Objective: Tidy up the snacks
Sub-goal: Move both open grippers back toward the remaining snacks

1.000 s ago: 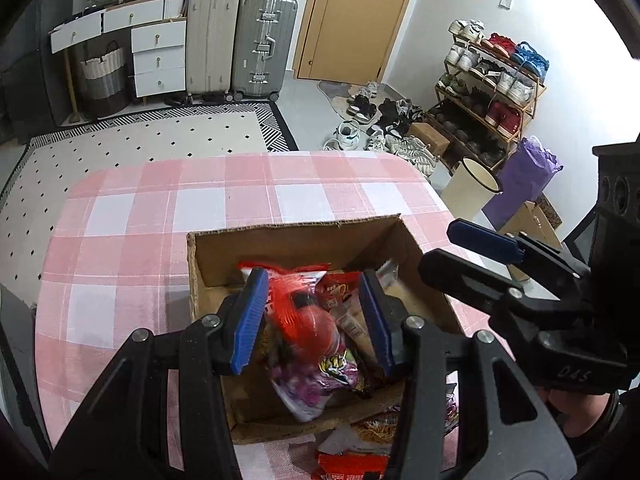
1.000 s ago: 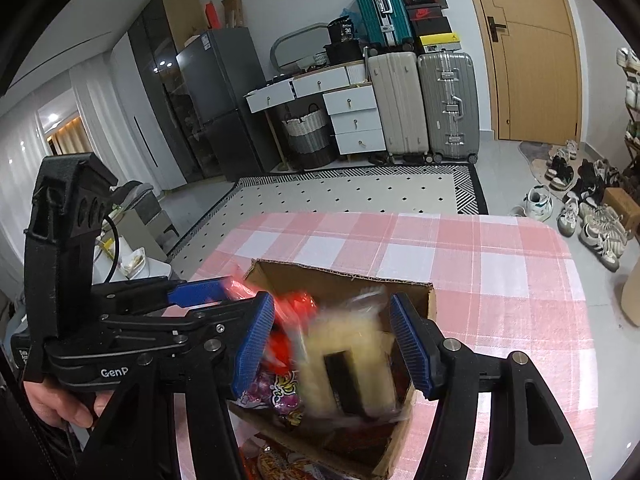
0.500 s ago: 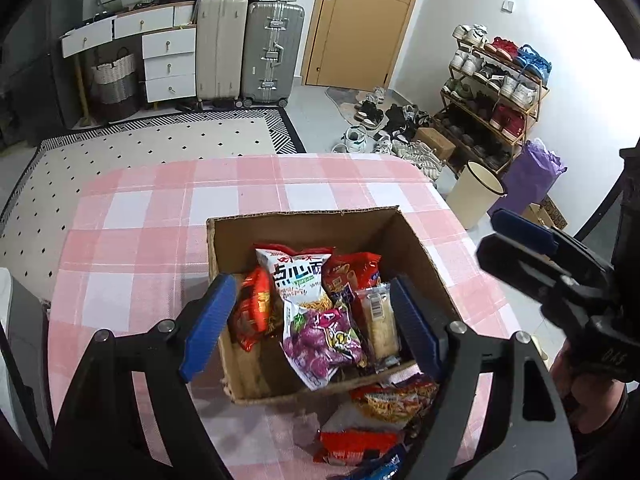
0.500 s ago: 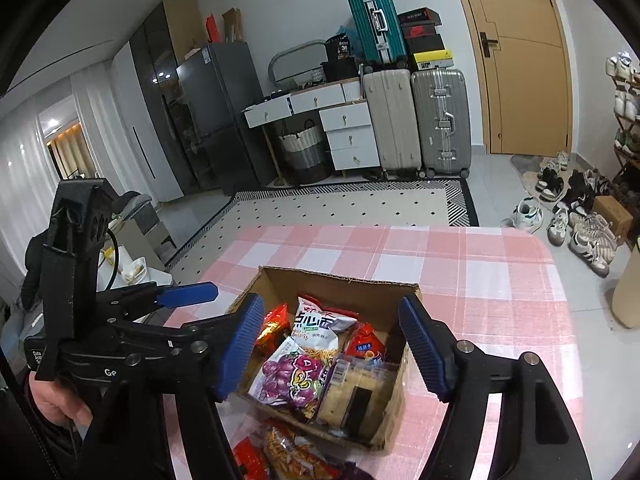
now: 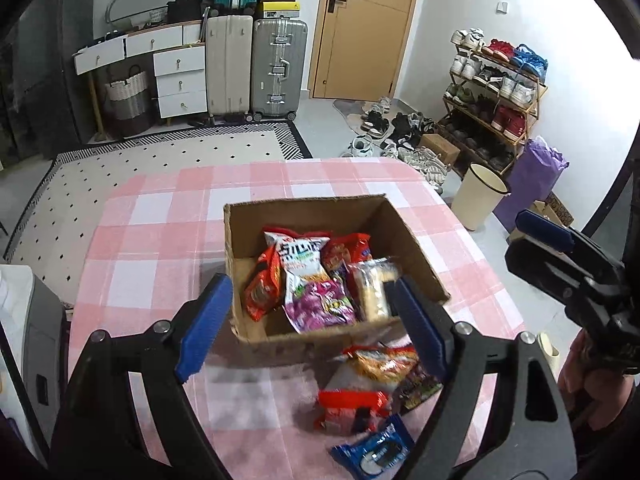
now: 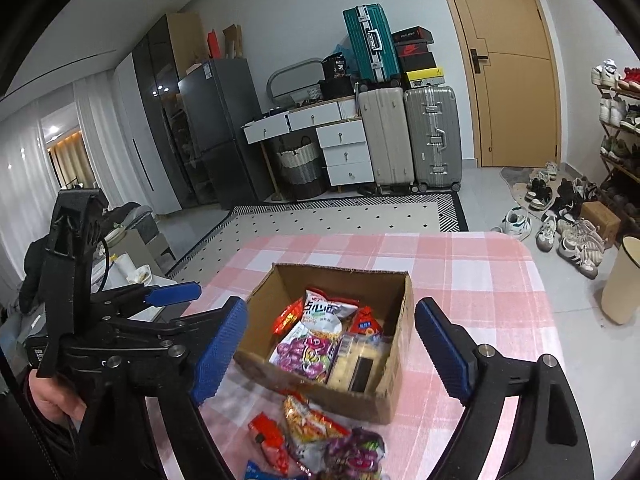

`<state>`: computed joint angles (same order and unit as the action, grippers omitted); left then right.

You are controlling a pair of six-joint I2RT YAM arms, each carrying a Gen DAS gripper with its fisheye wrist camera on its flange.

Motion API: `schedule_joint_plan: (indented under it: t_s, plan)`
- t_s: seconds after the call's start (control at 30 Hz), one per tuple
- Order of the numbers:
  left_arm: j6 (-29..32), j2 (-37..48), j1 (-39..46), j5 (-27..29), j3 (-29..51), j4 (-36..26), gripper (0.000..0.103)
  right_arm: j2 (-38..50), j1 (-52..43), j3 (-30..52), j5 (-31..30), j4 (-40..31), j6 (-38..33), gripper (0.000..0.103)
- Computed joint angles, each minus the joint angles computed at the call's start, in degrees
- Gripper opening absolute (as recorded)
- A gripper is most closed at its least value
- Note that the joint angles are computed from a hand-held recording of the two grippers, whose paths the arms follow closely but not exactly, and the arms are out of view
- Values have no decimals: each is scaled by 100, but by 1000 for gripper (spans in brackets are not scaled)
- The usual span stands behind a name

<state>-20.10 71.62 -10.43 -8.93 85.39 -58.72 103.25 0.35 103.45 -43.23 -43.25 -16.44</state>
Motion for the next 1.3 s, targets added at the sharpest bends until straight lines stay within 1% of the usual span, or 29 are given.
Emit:
schedule_joint_plan:
  t_s: [0.2,0.33,0.43,0.5,0.53,0.6,0.67,0.73,0.9,1.03,1.07,1.13,1.23,1.3]
  plan:
    - [-399,-449,-628,-547,-148,-287,86,-524,-278,-587,-158,-18,-170,93]
    - [-731,-817,-924,-635,-324,-495,86,-989,-495,-1125,-289,108,-300,96]
    - [-1008,-1058,-1324,-979,-449,-685,87,-1270,-696,-1429,-444,109,-369,98]
    - [-1277,-1171,-1691,-1396,-489,-881,88,-1431,-828,-1606,-515,47,-450,98]
    - [-1306,-1201,-1752,-1451,-506,-911,89,-1510,-914,-1706,-566,12,-518,98]
    - [-1555,-1330,-2032,-1634,-578,-1037,91,-1625,-1036,-1817,-615,-98,-617,99]
    - [-1787,-1427,-2279,-1802,-642,-1149,96,-1731,-1141,-1926,-653,-184,-716,99]
    - [-1984,-1506,-2499,-1982,-679,-1241,98,-1868,-1313,-2098,-734,-282,-877,99]
    - [-2647,-1579,-3248,-2472,-710,-1597,101,-2154,-1610,-2443,-866,-483,-1182,100]
    - [-3396,-1514,-3973,-2910,-792,-1964,102,-2294,-1890,-2622,-986,-669,-1460,101]
    - [-3707,-1401,-4165,-3035,-787,-2162,102,-2294,-1923,-2648,-1000,-690,-1497,101]
    - [-4124,-1384,-4440,-3085,-979,-2215,102,-2348,-2046,-2762,-1017,-766,-1647,101]
    - [-4465,-1376,-4550,-2874,-1327,-2126,102,-2378,-2161,-2879,-1048,-860,-1819,101]
    - [-4626,-1338,-4645,-2829,-1532,-2059,102,-2410,-2254,-2980,-1068,-945,-1959,101]
